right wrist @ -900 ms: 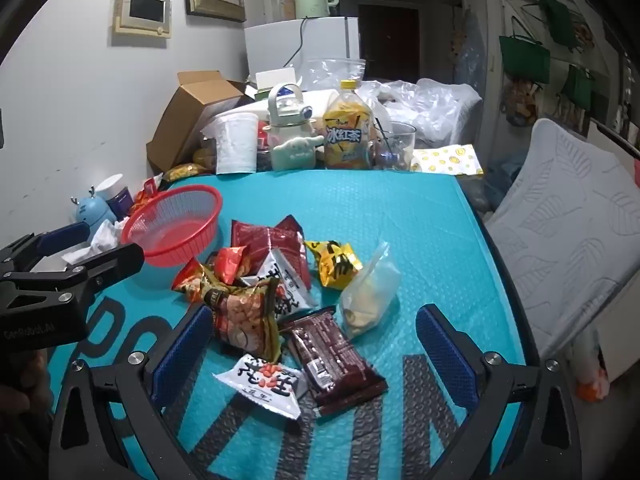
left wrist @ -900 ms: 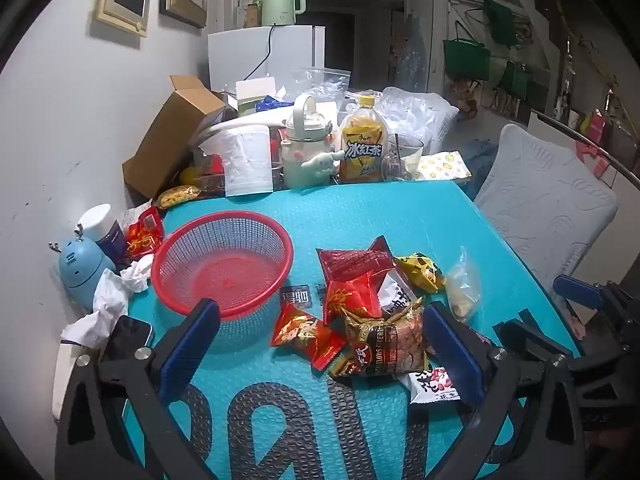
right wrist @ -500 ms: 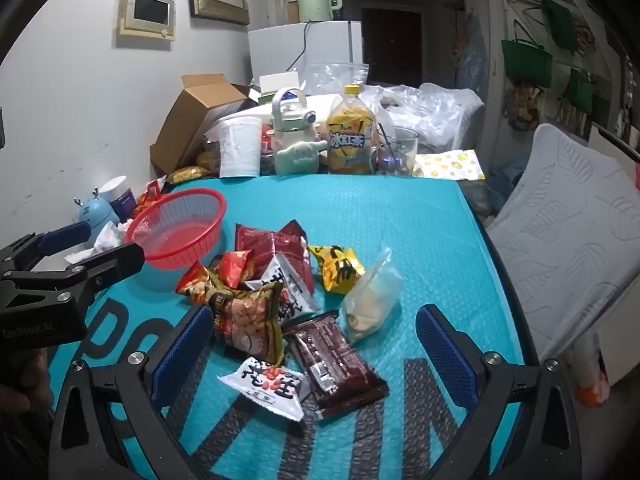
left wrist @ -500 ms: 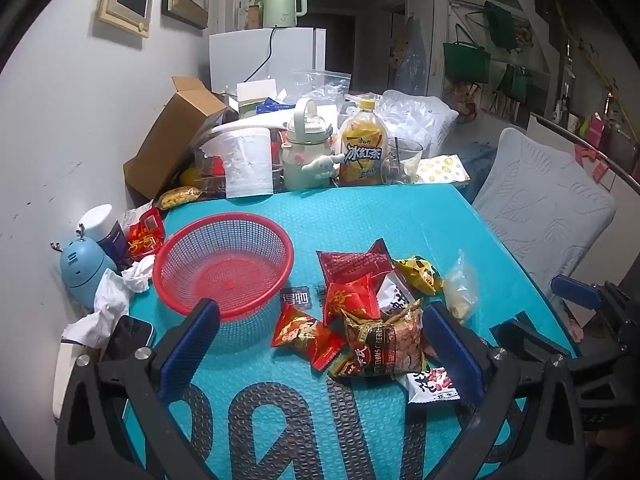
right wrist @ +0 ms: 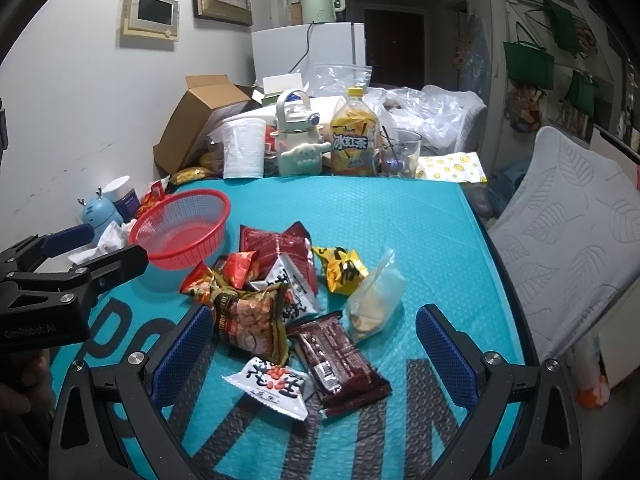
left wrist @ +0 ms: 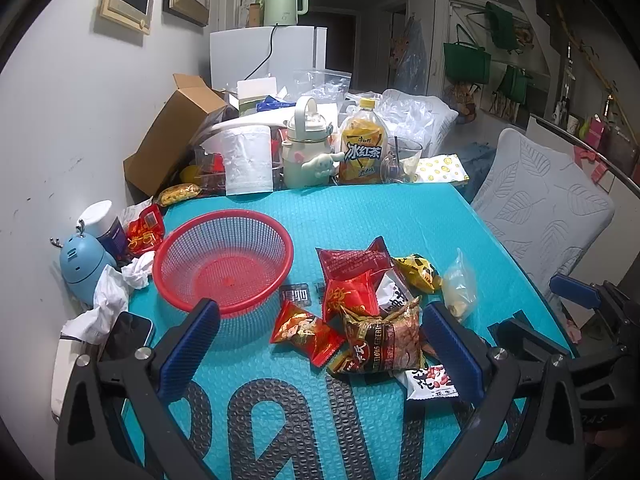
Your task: Organize snacks
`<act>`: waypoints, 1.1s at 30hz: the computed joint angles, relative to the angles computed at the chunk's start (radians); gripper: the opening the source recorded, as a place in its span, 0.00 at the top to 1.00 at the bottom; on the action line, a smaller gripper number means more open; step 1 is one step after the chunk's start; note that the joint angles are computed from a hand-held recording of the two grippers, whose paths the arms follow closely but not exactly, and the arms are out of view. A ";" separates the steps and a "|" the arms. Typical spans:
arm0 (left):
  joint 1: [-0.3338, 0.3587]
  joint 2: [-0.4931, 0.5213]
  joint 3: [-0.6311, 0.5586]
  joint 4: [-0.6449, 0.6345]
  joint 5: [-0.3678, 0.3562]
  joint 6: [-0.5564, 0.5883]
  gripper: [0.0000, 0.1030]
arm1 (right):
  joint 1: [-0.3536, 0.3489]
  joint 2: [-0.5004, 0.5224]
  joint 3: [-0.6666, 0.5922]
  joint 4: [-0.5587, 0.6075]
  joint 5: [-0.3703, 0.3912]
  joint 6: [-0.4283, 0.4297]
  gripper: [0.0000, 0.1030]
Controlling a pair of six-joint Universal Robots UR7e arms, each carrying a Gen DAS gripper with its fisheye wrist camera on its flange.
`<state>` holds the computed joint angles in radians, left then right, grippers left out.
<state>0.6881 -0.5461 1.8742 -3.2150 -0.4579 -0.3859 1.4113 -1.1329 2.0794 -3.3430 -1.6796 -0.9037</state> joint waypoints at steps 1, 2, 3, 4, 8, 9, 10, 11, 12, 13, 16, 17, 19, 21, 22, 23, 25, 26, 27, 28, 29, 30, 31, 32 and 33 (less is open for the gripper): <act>0.000 -0.002 0.001 0.003 -0.003 -0.004 0.00 | 0.000 -0.001 0.000 0.001 0.001 0.000 0.00; -0.001 -0.003 0.004 0.000 -0.006 -0.004 0.00 | -0.001 -0.001 0.001 0.001 0.002 0.000 0.00; -0.002 -0.003 0.007 -0.007 -0.006 -0.003 0.00 | 0.001 -0.005 0.003 0.004 0.001 0.001 0.00; -0.003 -0.003 0.008 -0.006 -0.004 -0.005 0.00 | 0.002 -0.006 0.002 0.006 0.001 0.002 0.00; -0.005 -0.007 0.009 0.000 0.000 -0.011 0.00 | -0.004 -0.004 0.001 0.004 0.007 -0.002 0.00; -0.005 -0.007 0.009 0.002 -0.001 -0.012 0.00 | -0.006 -0.003 0.000 0.004 0.009 -0.003 0.00; -0.004 -0.009 0.010 0.004 -0.003 -0.016 0.00 | -0.008 -0.003 0.000 0.004 0.011 -0.005 0.00; -0.005 -0.009 0.011 0.007 -0.003 -0.019 0.00 | 0.001 -0.007 0.004 0.007 0.005 -0.003 0.00; -0.005 -0.010 0.011 0.008 -0.004 -0.022 0.00 | 0.003 -0.008 0.004 0.008 0.003 -0.002 0.00; -0.005 -0.011 0.011 0.012 -0.005 -0.025 0.00 | 0.005 -0.007 0.003 0.009 0.000 -0.001 0.00; -0.005 -0.014 0.012 0.020 -0.005 -0.034 0.00 | 0.010 -0.007 0.003 0.011 -0.003 0.000 0.00; -0.005 -0.015 0.012 0.020 -0.005 -0.035 0.00 | 0.011 -0.006 0.002 0.011 -0.004 0.000 0.00; -0.004 -0.015 0.014 0.016 -0.006 -0.036 0.00 | 0.012 -0.005 0.001 0.013 -0.003 0.000 0.00; -0.004 -0.016 0.015 0.017 -0.007 -0.037 0.00 | 0.006 -0.005 0.002 0.014 0.003 -0.005 0.00; -0.004 -0.017 0.016 0.016 -0.008 -0.037 0.00 | 0.006 -0.005 0.002 0.014 0.004 -0.006 0.00; -0.004 -0.016 0.017 0.015 -0.008 -0.037 0.00 | 0.006 -0.004 0.001 0.014 0.005 -0.008 0.00; -0.004 -0.016 0.017 0.014 -0.007 -0.037 0.00 | 0.004 -0.005 0.003 0.012 0.007 -0.010 0.00; -0.004 -0.016 0.018 0.013 -0.009 -0.038 0.00 | 0.004 -0.005 0.003 0.012 0.007 -0.010 0.00; -0.004 -0.015 0.018 0.011 -0.011 -0.039 0.00 | 0.004 -0.004 0.003 0.011 0.007 -0.010 0.00; -0.004 -0.015 0.019 0.012 -0.013 -0.040 0.00 | 0.004 -0.004 0.004 0.008 0.006 -0.011 0.00; -0.004 -0.015 0.020 0.011 -0.014 -0.041 0.00 | 0.004 -0.004 0.005 0.008 0.008 -0.012 0.00; -0.004 -0.015 0.021 0.008 -0.016 -0.040 0.00 | 0.003 -0.004 0.005 0.008 0.008 -0.011 0.00; -0.004 -0.015 0.022 0.006 -0.017 -0.040 0.00 | 0.003 -0.005 0.006 0.006 0.008 -0.012 0.00; -0.004 -0.016 0.024 0.003 -0.018 -0.038 0.00 | 0.003 -0.005 0.006 0.005 0.008 -0.012 0.00; -0.003 -0.016 0.026 -0.002 -0.019 -0.035 0.00 | 0.004 -0.004 0.007 0.002 0.006 -0.012 0.00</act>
